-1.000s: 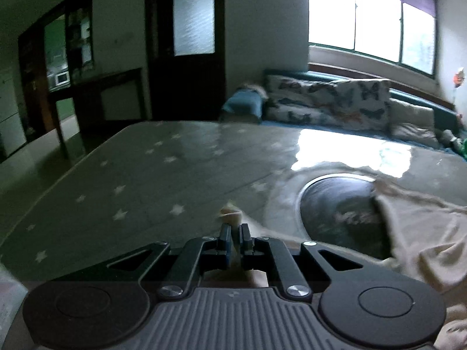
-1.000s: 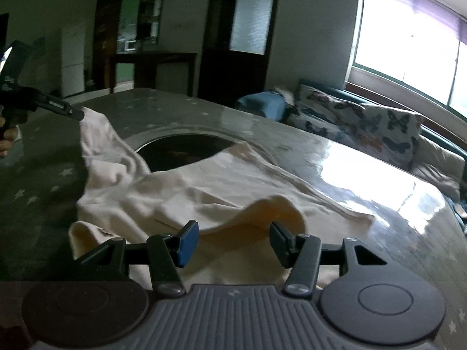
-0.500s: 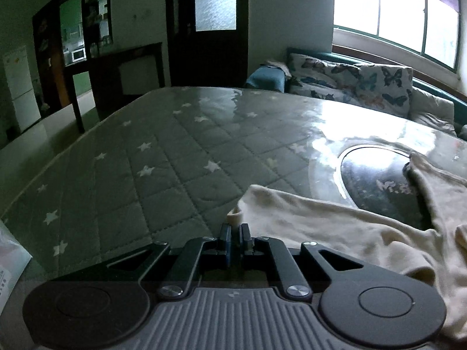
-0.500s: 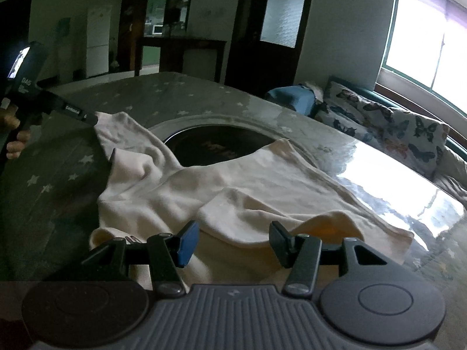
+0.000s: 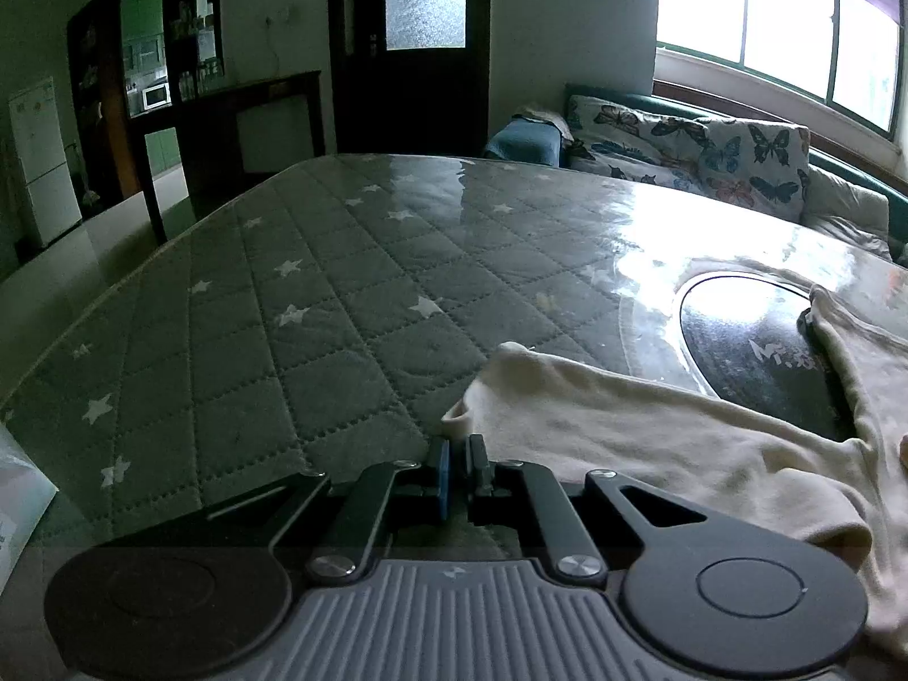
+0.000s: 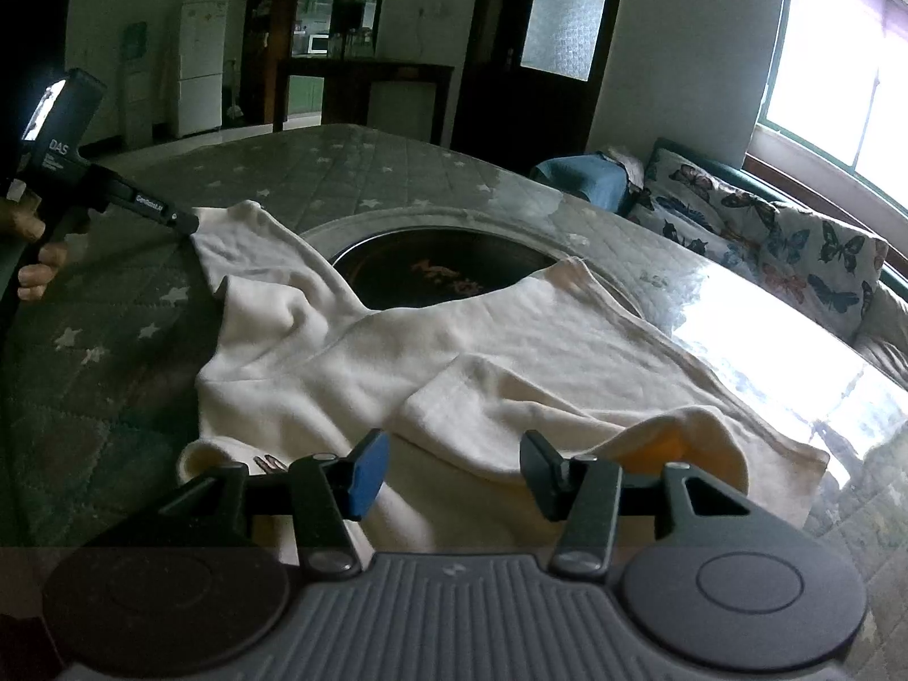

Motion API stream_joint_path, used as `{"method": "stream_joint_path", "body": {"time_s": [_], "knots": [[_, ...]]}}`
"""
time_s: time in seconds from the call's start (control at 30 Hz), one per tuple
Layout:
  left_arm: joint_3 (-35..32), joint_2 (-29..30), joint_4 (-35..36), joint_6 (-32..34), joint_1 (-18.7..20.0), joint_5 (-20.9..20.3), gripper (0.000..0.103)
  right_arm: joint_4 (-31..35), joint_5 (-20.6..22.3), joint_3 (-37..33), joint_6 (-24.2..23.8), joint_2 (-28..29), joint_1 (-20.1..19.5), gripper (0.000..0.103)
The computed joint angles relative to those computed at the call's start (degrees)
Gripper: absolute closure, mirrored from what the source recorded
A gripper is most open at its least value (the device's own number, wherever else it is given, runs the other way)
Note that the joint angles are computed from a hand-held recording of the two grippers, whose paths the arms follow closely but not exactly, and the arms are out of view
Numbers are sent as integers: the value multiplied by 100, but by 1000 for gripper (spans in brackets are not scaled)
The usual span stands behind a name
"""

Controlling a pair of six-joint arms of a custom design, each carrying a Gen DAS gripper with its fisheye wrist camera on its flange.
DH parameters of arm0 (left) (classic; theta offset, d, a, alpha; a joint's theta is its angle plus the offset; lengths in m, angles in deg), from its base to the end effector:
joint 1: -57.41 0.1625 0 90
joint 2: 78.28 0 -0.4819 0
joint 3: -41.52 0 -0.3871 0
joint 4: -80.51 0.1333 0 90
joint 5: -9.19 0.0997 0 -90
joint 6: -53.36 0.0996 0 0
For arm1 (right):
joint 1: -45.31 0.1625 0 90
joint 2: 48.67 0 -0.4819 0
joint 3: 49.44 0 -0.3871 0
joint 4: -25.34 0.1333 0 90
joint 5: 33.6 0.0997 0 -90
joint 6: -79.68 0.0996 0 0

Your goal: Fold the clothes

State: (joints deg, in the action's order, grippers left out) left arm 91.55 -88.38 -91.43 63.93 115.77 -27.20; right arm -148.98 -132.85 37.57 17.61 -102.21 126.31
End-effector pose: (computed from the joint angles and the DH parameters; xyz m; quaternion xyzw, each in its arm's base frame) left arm -0.2825 -0.8654 0.0214 0.1492 0.8355 -0.3915 0.3554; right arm -0.0012 -0.7576 0.3518 0.3712 -0.8208 0.3059 0.3080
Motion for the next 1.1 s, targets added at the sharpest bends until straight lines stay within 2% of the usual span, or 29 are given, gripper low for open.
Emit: {"method": "stream_joint_path", "body": {"time_s": [0.23,0.37,0.57,0.67,0.8,0.93,1.1], "knots": [[-29,14,19,-38,11,-11,97,106,26,-61,-55,55,28,57],[-59,35,30,-28,9,0,97,73,-126,-174,-234,204,68,58],[-70,48,17,-15,15,-6,97,213,-216,-350,-165,334,63,68],[-77,56,6,-13,17,-4,96,133,-180,-355,-128,356,60,82],[-87,68,-9,-12,21,-3,96,-167,-11,-275,-35,321,36,93],[-109,77,15,-30,24,5,95,-559,165,-204,108,251,15,98],[-136,89,37,-53,25,21,94,-1036,307,-247,358,127,-30,99]]}}
